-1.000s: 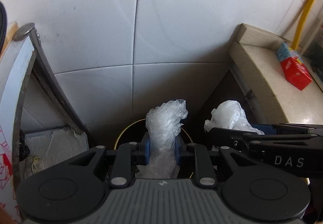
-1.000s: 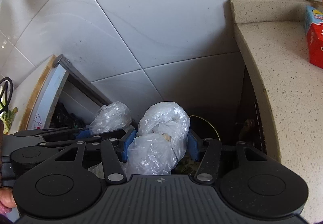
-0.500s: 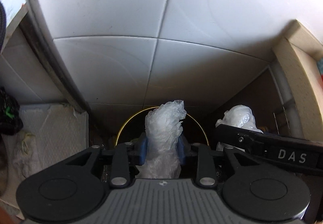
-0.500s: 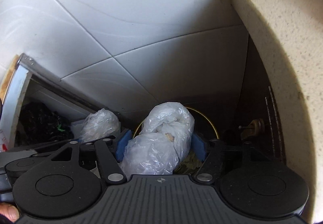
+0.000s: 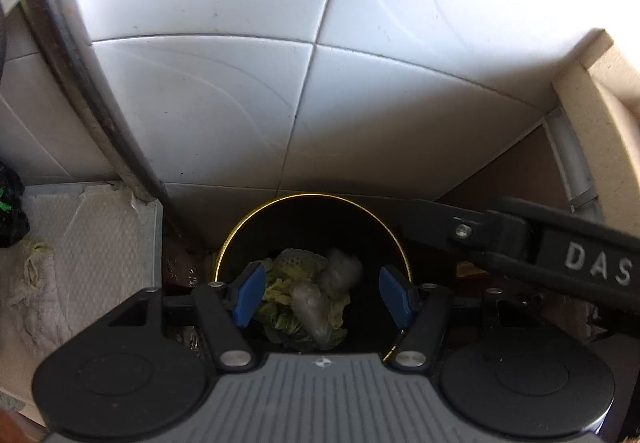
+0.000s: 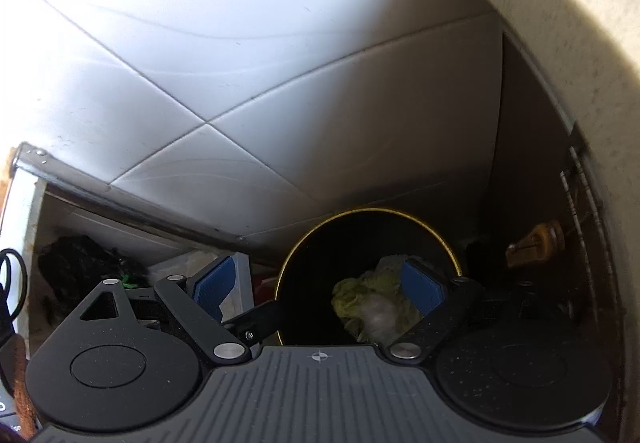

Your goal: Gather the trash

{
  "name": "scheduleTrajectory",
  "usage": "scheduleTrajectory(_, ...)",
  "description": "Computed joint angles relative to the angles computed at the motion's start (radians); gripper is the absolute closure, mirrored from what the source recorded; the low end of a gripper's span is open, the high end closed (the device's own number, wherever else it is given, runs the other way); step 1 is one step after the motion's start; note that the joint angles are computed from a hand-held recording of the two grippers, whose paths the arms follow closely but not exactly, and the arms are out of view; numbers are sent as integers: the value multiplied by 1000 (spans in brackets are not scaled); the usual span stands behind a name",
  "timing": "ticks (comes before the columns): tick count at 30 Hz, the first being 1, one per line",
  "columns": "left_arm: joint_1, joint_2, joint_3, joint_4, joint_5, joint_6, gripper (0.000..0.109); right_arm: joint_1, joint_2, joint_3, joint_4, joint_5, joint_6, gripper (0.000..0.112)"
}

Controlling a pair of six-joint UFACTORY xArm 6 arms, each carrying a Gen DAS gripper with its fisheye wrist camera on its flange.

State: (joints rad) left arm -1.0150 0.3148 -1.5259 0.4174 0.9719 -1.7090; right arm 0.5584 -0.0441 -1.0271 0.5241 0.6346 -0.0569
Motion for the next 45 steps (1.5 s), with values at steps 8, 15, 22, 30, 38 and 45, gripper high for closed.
scheduleTrajectory(8,-28,-59,-1,55,47,-51,49,15,-191,138,-181,-105,148,18)
scheduleTrajectory(15,-110,-137,-6,165,98,-80,47,31,-389,237,-177,-131,177,17)
scheduleTrajectory(22,-206,-171,-57,307,196,-86,37,32,-614,314,-609,-140,453,9)
scheduleTrajectory(30,-258,-111,-182,331,255,-3,35,50,-799,417,-868,-81,696,9)
scheduleTrajectory(38,-315,32,-414,362,380,36,30,32,-902,445,-870,-17,685,9)
scheduleTrajectory(45,-349,217,-691,345,472,103,29,-49,-1028,486,-770,58,570,9)
